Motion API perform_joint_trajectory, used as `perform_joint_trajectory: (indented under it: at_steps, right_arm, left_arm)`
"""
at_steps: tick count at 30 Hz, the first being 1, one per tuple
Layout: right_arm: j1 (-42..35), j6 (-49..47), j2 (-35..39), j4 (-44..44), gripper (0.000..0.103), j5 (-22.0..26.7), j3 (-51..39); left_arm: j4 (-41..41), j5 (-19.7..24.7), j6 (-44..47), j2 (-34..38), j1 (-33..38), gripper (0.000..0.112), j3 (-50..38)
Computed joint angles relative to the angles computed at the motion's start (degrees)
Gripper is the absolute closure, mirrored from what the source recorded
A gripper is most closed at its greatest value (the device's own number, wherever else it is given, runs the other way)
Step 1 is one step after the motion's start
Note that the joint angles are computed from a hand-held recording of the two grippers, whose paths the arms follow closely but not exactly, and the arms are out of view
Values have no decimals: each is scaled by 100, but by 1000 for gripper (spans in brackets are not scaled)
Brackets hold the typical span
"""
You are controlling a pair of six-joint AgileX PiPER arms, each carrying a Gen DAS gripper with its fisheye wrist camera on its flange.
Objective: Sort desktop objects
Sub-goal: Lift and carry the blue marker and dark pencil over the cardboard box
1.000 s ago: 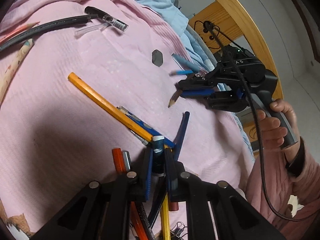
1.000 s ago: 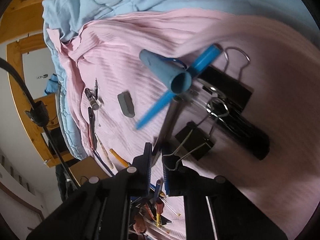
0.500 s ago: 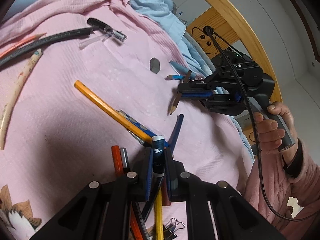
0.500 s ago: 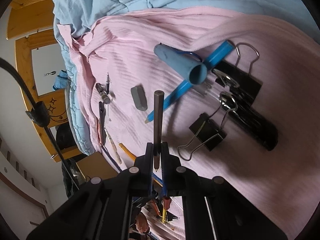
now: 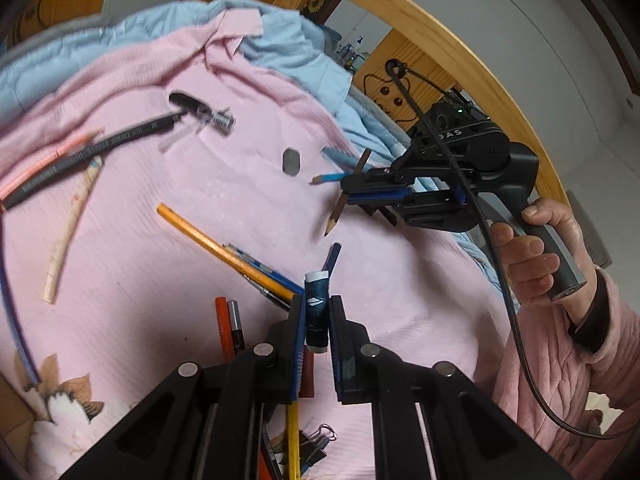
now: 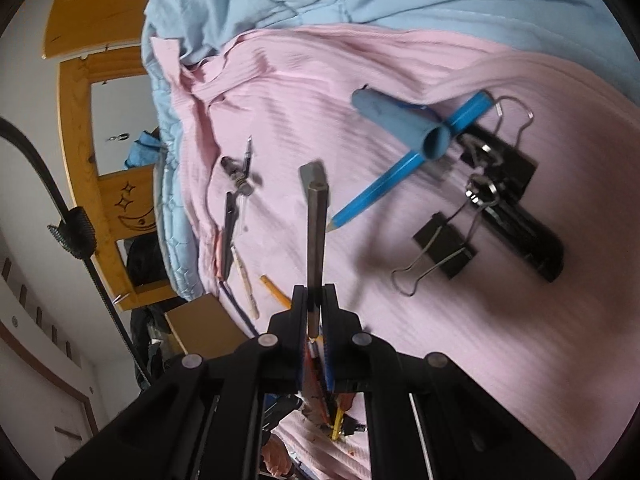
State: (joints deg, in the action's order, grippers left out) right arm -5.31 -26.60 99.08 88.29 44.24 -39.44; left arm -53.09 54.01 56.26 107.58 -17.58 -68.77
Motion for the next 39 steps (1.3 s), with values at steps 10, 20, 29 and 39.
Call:
perform_joint_trajectory:
  at_steps: [10, 20, 29, 39]
  right_arm:
    - [-205, -605, -223, 652, 95, 593, 445]
    - [258, -244, -1409, -180, 95, 110, 165]
    - [968, 59, -1988, -549, 95, -544, -71]
    - [2047, 809, -2196, -1576, 95, -1537, -548]
  left_arm:
    - [34, -573, -464, -1268, -403, 101, 662]
    - [557, -1373, -1621, -3423, -403, 101, 1693]
    - [1139, -1233, -2384, -4752, 815, 101, 2193]
    - [1341, -895, -1971, -4496, 2204, 101, 1459]
